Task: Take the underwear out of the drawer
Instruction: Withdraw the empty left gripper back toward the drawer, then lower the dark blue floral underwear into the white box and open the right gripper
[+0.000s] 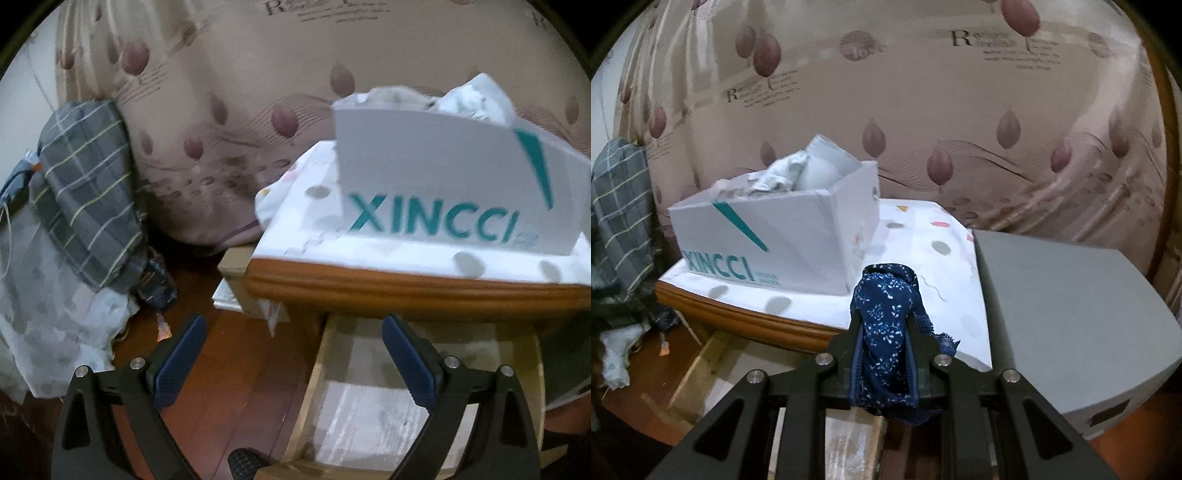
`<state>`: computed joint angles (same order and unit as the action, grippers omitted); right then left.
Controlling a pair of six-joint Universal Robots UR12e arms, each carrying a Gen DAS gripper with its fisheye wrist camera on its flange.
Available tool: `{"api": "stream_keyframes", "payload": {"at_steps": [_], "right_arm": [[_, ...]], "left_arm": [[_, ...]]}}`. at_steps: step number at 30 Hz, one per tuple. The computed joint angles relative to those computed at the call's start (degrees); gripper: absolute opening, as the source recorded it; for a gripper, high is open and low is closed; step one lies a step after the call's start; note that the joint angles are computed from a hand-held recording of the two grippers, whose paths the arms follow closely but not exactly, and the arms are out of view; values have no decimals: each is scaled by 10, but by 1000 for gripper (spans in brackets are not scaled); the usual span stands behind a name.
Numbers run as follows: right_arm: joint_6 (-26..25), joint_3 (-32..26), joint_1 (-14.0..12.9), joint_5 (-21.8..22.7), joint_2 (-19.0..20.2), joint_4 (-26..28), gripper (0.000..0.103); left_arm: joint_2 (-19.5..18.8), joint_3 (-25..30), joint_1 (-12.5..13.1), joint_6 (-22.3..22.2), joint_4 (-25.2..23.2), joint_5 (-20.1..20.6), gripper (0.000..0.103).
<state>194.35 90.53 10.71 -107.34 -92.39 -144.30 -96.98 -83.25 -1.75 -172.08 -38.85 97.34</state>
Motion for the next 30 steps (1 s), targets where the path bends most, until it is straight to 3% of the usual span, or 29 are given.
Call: {"api": "stream_keyframes", "payload": {"at_steps": [8, 13, 23, 30], "right_arm": [[-40, -100, 3, 43, 38, 45, 19], [-72, -166, 11, 37, 75, 60, 19], [-59, -320, 8, 77, 167, 181, 19], [-75, -403, 15, 37, 229, 238, 19]], "left_arm": [[-3, 0, 15, 0, -32, -25, 95], [-3, 4, 24, -14, -47, -41, 95], [-6, 13, 34, -34, -75, -49, 95], [-5, 14, 37, -44, -75, -53, 95]]}}
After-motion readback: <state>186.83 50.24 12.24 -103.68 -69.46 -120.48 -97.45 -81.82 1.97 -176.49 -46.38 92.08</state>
